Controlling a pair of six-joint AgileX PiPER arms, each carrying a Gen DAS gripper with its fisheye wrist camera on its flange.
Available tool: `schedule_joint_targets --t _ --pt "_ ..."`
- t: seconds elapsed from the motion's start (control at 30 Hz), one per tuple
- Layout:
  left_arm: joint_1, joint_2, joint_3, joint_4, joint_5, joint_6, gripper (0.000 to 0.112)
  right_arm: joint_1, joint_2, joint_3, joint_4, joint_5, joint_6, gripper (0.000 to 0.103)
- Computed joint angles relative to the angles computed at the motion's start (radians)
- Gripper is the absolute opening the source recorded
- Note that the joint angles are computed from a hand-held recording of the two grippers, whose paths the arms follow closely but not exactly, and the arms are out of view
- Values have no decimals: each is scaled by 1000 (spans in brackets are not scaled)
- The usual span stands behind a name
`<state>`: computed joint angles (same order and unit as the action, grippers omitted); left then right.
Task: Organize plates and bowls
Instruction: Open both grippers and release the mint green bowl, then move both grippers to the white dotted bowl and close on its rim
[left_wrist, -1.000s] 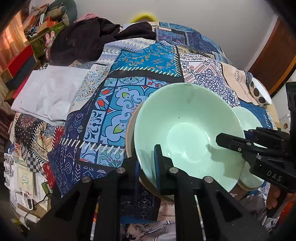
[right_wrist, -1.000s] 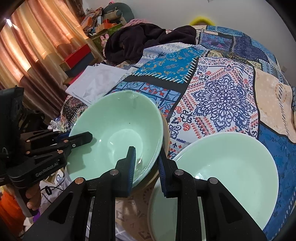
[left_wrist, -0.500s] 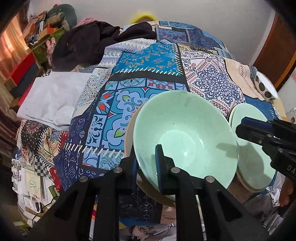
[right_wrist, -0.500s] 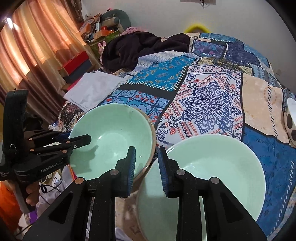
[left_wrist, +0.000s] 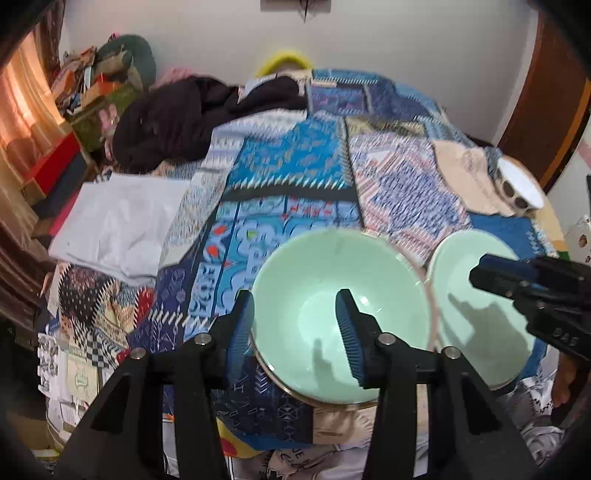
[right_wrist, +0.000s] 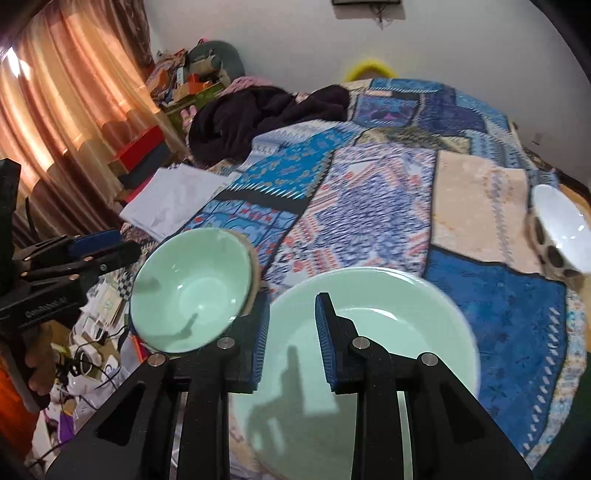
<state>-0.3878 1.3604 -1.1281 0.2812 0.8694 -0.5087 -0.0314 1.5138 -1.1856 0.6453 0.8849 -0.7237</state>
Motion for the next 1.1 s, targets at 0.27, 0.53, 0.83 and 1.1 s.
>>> schedule_joint_targets --t 0.27,0.53,0.83,1.1 --pt "-106 37 -117 40 29 -63 56 -206 -12 -40 48 58 -92 30" --pt "-221 194 -311 52 46 -108 65 -426 44 -126 76 91 -154 37" --pt "-294 486 -686 -10 149 -46 74 -550 184 -269 70 84 -123 38" --pt "-305 772 -1119 -66 324 47 75 -537 350 -429 21 35 -20 38"
